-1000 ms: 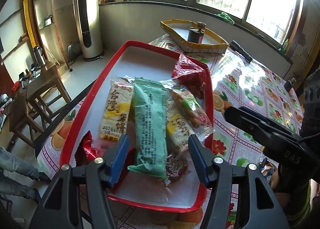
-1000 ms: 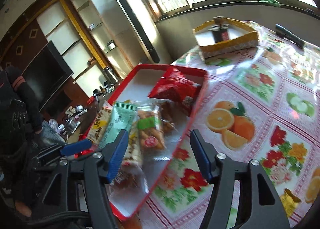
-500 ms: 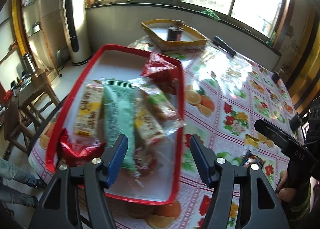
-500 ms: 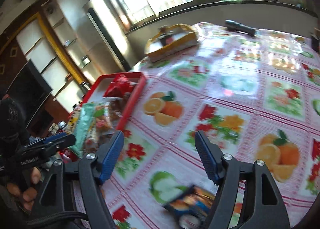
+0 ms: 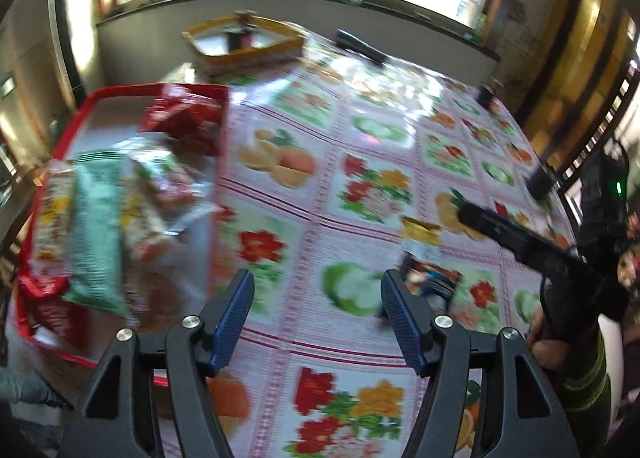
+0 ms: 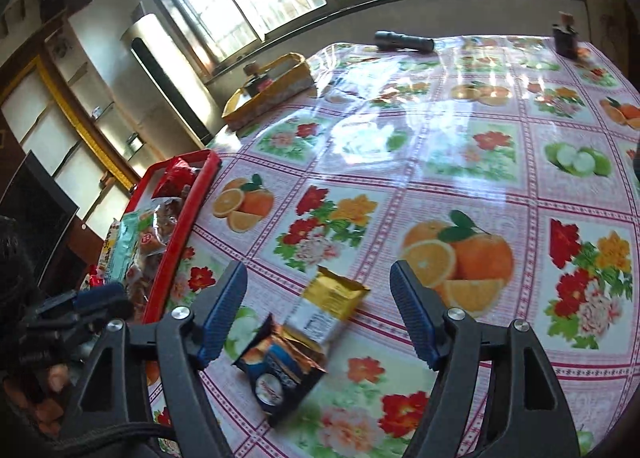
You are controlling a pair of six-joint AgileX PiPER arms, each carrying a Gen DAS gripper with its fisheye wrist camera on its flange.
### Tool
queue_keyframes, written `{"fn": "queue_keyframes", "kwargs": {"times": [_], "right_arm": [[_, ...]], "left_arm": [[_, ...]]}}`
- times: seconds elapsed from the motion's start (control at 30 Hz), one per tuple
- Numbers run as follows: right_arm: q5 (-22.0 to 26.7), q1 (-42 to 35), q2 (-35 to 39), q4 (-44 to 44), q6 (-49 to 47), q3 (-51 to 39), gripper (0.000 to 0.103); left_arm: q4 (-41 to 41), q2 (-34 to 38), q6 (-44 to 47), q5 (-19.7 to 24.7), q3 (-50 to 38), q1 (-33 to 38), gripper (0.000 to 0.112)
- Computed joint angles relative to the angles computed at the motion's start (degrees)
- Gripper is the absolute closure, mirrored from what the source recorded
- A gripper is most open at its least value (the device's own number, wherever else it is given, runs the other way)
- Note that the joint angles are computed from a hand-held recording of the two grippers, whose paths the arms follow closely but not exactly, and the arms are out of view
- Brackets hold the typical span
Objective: Organize snacks
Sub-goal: 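Move both open tools back over the blue and yellow packets, then grasp the blue packet with the left tool while the right grasps the yellow-gold packet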
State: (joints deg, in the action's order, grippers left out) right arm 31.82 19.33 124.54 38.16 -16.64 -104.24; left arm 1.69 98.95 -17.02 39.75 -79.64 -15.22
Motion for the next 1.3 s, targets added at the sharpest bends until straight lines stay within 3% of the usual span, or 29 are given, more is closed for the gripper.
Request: {"fn": "queue_keyframes", "kwargs": {"times": [0.2, 0.5, 0.73, 0.87, 0.93, 1.0, 1.07, 1.23, 1.3], "right_arm": [[-1.2, -1.98, -2.04, 2.75, -2.27, 4.22, 0.027], [-1.11, -2.84, -2.37, 3.91, -3.1, 5.83, 0.024], [-0.01, -1.82, -0.71, 0.17, 0.46, 3.73, 0.024], [1.19, 0.01, 0.31, -5.26, 6.34, 1.83, 0.024], [1.58, 1.28, 0.81, -8.86, 9.2, 0.73, 0.023], [3.53, 3.56, 2.52, -17.87, 16.48, -3.0, 0.023], [5.18, 5.16, 4.41, -24.16, 21.73, -6.52, 0.023], [12.2, 7.86, 10.75, -33.29, 29.53, -18.01, 0.023], [14.33, 8.55, 12.85, -34.86, 30.76, -21.76, 0.023]], "left_arm": [[-9.96, 5.47, 9.75, 1.29, -3.45, -2.74, 0.041], [-13.62, 12.16, 13.89, 4.16, -9.94, -5.39, 0.041], [-12.0, 17.63, 12.8, 6.03, -14.69, -6.14, 0.037], [-13.86, 16.42, 14.86, 3.77, -12.09, -4.43, 0.038], [-15.13, 15.28, 16.41, 2.17, -10.1, -3.12, 0.049], [-17.88, 14.3, 19.37, 1.49, -8.61, -1.72, 0.065], [-18.33, 13.38, 20.6, 0.73, -7.35, -1.15, 0.07], [-20.87, 12.6, 24.34, 1.56, -6.28, -0.1, 0.068], [-21.68, 13.1, 24.72, 2.04, -6.73, 0.22, 0.058]]}}
